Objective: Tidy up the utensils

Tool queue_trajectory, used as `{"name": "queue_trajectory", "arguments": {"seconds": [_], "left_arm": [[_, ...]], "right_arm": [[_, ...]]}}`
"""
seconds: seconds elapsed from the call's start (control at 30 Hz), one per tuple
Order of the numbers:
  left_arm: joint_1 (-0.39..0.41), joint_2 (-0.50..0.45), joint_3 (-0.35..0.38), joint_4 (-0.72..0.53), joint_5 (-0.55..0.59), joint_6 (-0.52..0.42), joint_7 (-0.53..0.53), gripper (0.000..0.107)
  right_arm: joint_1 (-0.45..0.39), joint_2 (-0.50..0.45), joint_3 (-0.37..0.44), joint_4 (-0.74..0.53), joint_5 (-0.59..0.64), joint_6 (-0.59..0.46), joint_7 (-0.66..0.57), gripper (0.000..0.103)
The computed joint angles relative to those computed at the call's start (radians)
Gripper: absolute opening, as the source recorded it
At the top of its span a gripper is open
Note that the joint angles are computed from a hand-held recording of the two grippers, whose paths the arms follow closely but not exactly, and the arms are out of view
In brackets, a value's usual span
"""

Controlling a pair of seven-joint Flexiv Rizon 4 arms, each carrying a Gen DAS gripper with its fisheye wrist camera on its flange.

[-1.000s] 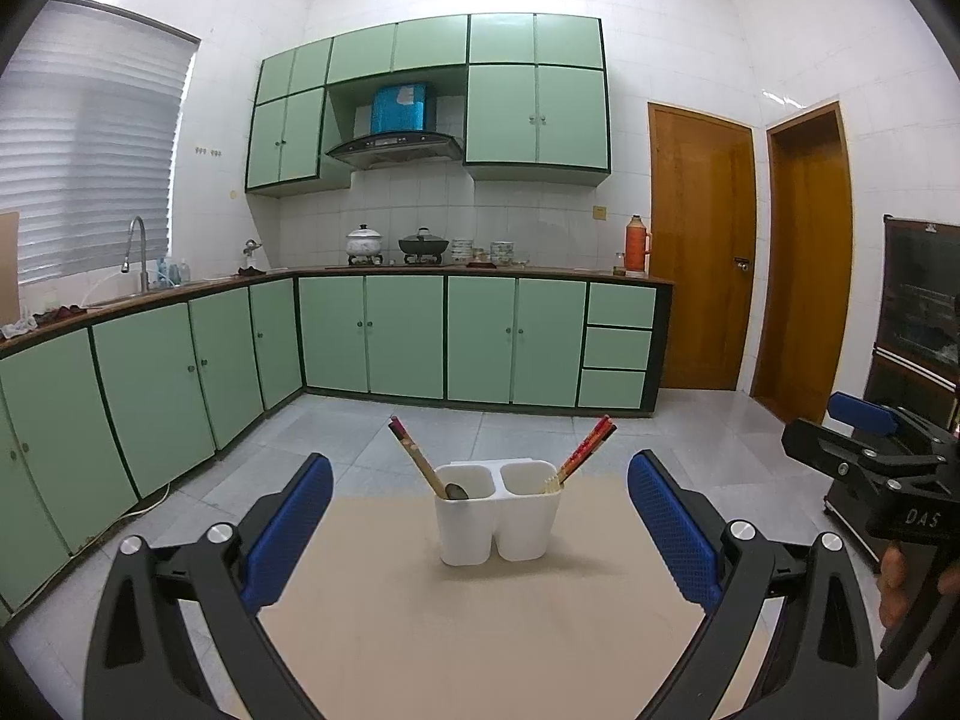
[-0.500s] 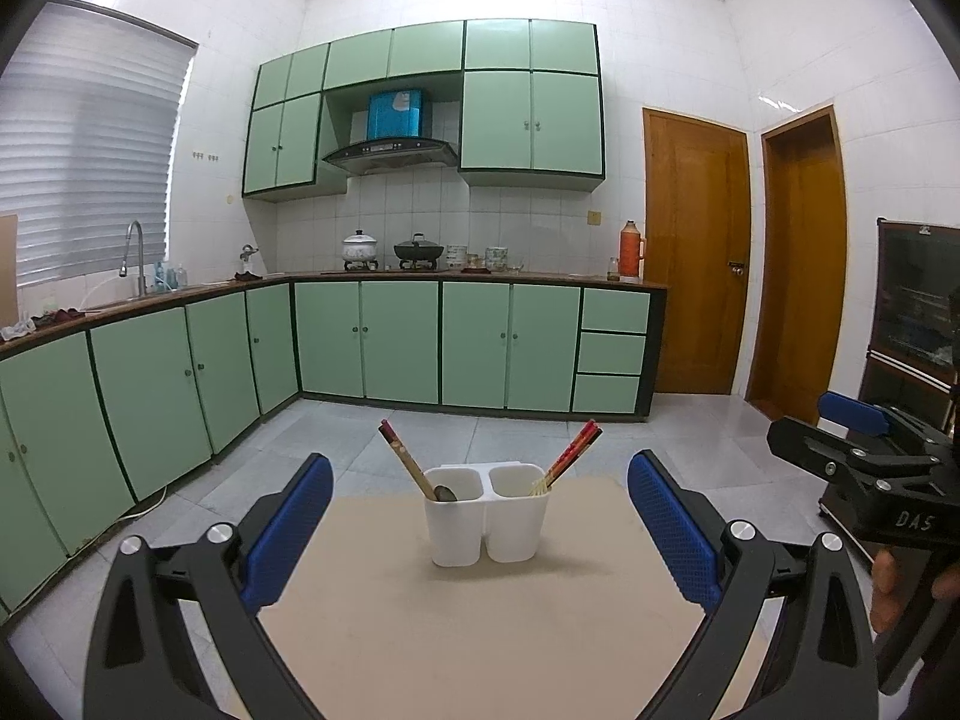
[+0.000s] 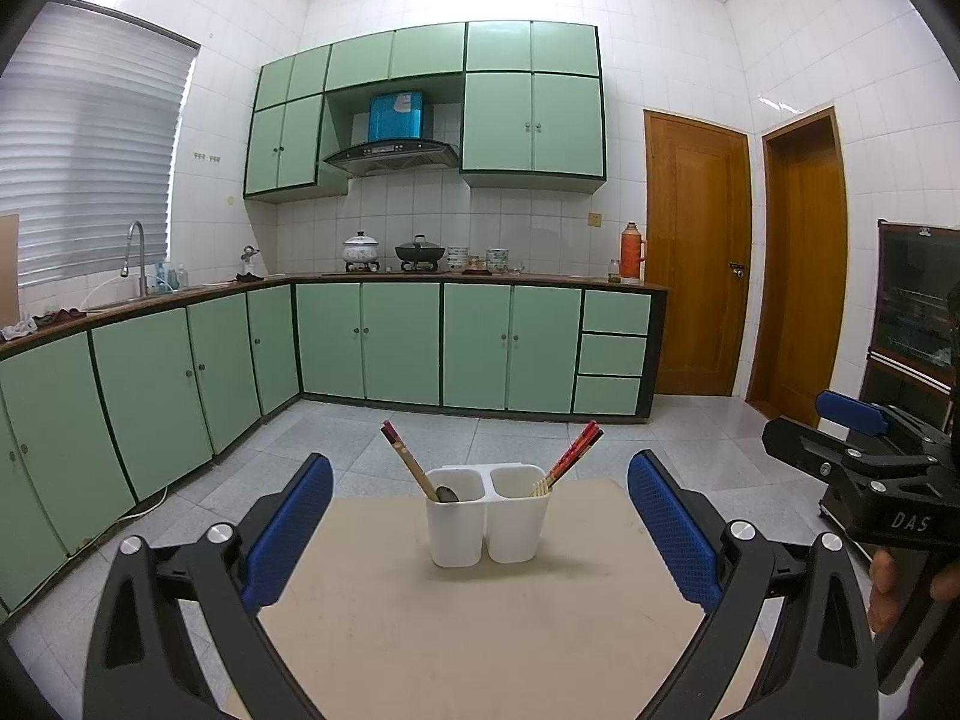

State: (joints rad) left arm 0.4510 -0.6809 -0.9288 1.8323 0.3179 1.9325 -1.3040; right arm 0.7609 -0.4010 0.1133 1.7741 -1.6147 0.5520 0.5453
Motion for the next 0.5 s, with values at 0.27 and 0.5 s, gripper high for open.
{"name": "queue_trajectory", "arguments": {"seconds": [0.27, 0.5], "left_arm": [[0.000, 0.007, 0.002, 0.002, -0.004, -0.002, -0.007, 0.097], [0.002, 0.009, 0.003, 0.003, -0.005, -0.003, -0.009, 0.097]], "right_arm": [[0.003, -0.008, -0.003, -0.013, 0.003, 0.007, -0.016, 0.098], [0.002, -0.014, -0.008, -0.022, 0.008, 0.018, -0.025, 0.098]]}}
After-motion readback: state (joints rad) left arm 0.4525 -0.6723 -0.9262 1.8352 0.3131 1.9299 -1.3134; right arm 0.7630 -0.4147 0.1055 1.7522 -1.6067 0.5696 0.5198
